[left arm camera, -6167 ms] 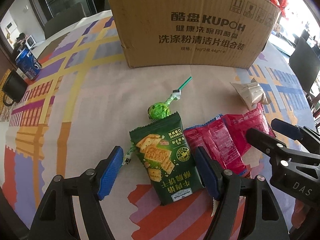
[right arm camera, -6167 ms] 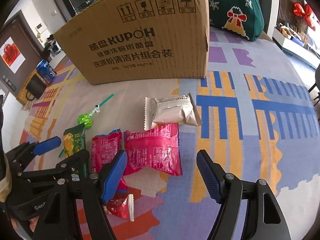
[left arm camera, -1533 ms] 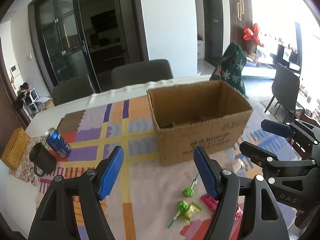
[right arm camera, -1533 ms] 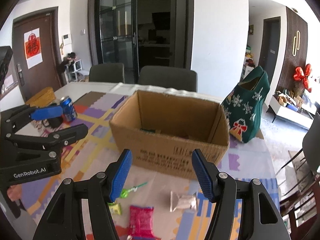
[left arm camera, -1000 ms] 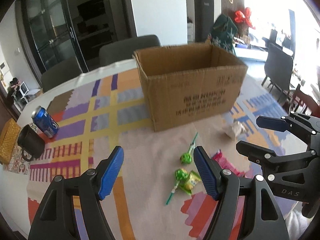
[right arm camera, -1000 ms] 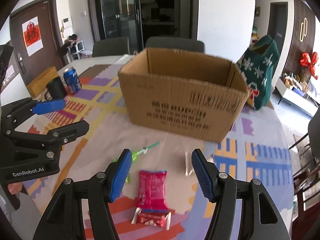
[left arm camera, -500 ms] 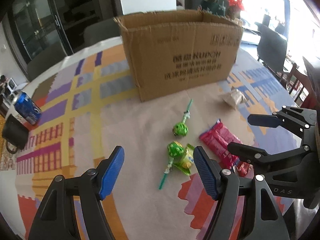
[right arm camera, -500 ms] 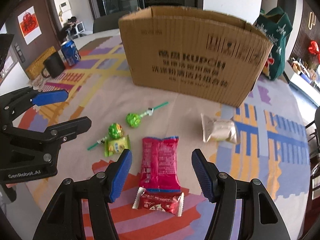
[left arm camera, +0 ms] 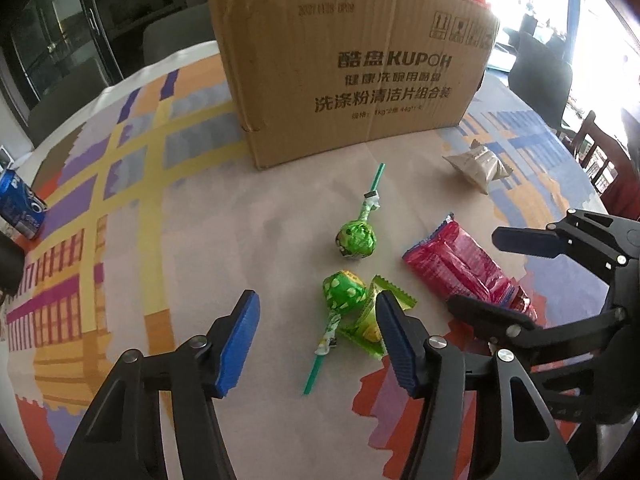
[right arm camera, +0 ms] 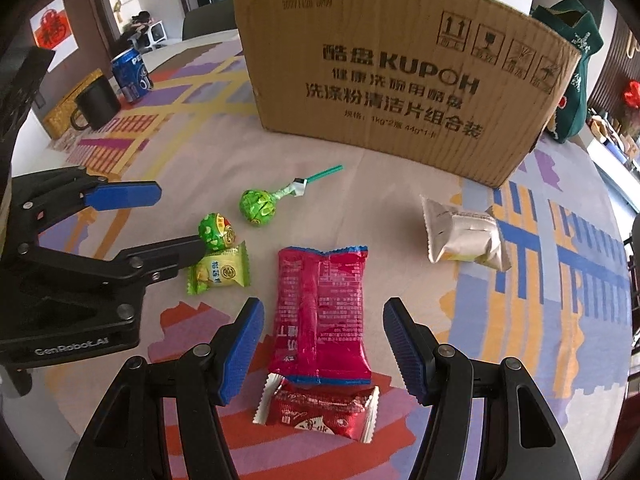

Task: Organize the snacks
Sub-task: 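Grasp a green lollipop with the left tool while the right tool grasps the pink bag, then carry the lollipop and pink bag over the box with both tools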

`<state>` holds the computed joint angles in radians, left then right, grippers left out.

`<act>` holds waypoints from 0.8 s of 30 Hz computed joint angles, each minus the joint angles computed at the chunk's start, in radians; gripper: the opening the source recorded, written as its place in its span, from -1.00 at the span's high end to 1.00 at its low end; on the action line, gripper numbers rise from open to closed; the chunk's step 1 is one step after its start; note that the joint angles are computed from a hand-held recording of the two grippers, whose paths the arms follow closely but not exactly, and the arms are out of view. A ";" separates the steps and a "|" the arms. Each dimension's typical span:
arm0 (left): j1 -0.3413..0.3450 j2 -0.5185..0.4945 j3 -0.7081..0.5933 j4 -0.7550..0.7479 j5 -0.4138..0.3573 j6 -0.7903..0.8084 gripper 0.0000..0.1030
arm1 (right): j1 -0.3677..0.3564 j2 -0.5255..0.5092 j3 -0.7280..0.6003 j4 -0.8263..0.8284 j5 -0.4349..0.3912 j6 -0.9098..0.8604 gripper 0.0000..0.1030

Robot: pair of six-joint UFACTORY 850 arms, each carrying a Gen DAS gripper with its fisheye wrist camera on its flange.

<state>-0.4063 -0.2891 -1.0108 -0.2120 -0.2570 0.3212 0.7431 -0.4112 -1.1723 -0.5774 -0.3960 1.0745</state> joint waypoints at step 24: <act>-0.003 -0.063 -0.052 -0.072 -0.062 0.029 0.51 | -0.009 -0.069 -0.064 0.007 -0.035 -0.007 0.07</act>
<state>-0.4096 -0.3520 -1.0629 -0.2839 -0.3192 0.3501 0.7341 -0.4804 -1.2363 -0.5707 -0.4308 1.0680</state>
